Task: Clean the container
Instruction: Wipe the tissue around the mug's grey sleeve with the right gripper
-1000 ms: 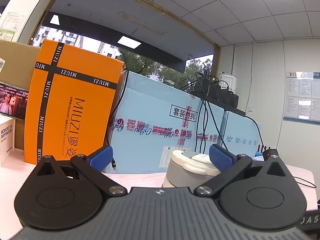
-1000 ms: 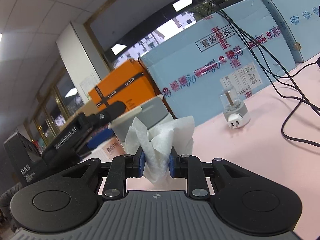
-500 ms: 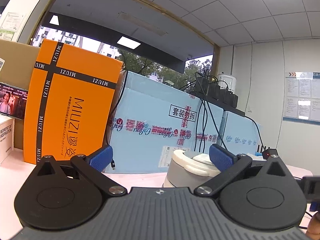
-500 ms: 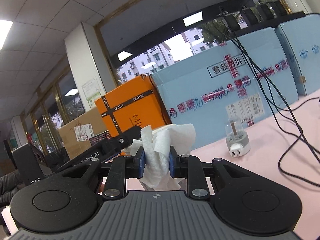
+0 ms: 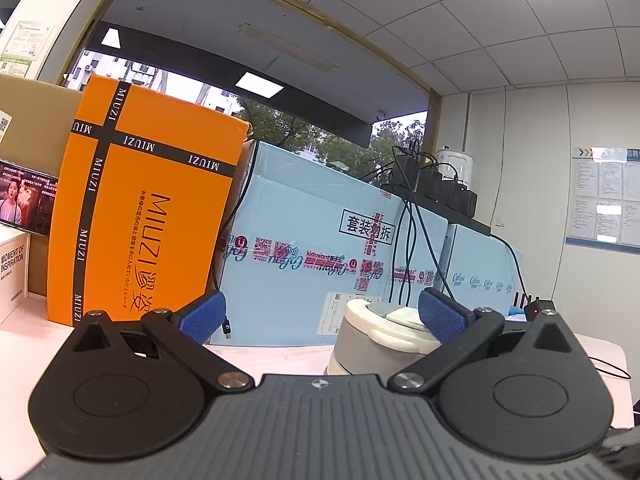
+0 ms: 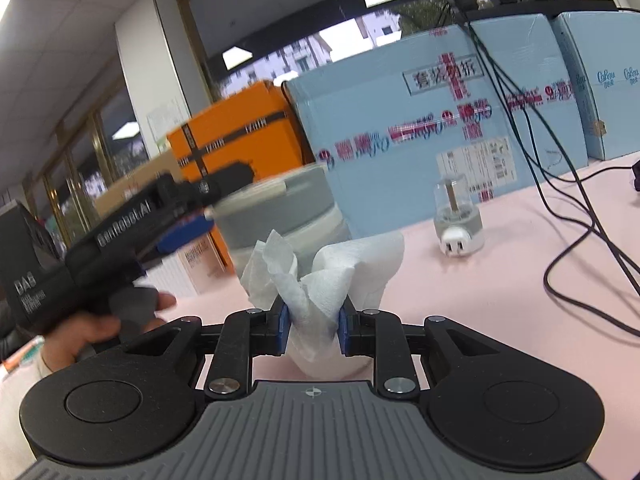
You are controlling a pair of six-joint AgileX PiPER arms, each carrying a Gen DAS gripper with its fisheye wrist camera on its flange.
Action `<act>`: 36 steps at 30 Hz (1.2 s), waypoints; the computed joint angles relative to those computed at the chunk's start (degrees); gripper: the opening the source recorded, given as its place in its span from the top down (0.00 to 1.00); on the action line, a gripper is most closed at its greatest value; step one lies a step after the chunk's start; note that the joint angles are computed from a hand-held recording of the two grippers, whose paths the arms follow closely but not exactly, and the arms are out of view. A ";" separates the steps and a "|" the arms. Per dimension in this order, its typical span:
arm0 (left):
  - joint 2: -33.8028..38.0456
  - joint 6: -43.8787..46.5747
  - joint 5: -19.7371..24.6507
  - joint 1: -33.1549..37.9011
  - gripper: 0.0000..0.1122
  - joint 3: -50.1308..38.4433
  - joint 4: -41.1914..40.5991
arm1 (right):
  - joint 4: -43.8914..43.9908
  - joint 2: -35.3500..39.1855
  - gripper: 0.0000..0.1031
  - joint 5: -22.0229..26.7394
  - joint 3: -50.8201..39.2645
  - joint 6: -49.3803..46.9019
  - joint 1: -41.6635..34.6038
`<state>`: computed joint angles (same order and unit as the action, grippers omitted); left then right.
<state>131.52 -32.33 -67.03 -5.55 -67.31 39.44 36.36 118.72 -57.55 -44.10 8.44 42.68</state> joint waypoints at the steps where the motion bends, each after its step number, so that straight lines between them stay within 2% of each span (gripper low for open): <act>1: 0.03 -0.04 0.00 0.01 0.08 -0.06 0.02 | 0.03 0.00 0.80 1.29 -0.27 -0.21 -0.03; 7: 0.20 -0.28 0.11 -0.03 0.08 -0.43 0.00 | 2.60 -0.96 0.80 6.29 -1.30 -4.84 0.55; 15: 0.31 -1.11 0.35 0.07 0.08 -0.54 -0.38 | 4.45 -3.10 0.73 3.21 -1.10 -9.86 1.44; 17: 0.42 -1.89 0.45 0.25 0.08 -0.87 0.41 | 4.21 -2.69 0.73 2.74 -1.30 -10.30 1.53; 21: 0.40 -1.02 0.13 0.09 0.08 -0.45 -0.24 | 3.78 -1.67 0.79 3.14 -2.05 -11.82 1.72; 27: 0.43 -0.84 0.00 0.07 0.08 -0.49 0.00 | 4.46 -1.43 0.80 9.06 -3.75 -13.66 0.53; 33: 0.52 -1.13 0.23 -0.04 0.08 -0.74 -0.19 | 7.09 -0.08 0.80 17.18 -7.88 -18.02 -0.96; 36: 0.43 -0.72 0.13 -0.14 0.08 -0.52 -0.50 | 8.81 -0.61 0.80 15.58 -7.52 -20.29 -0.01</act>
<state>131.95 -33.05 -66.91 -5.70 -67.83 38.95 45.16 118.11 -41.97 -51.62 -11.85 42.67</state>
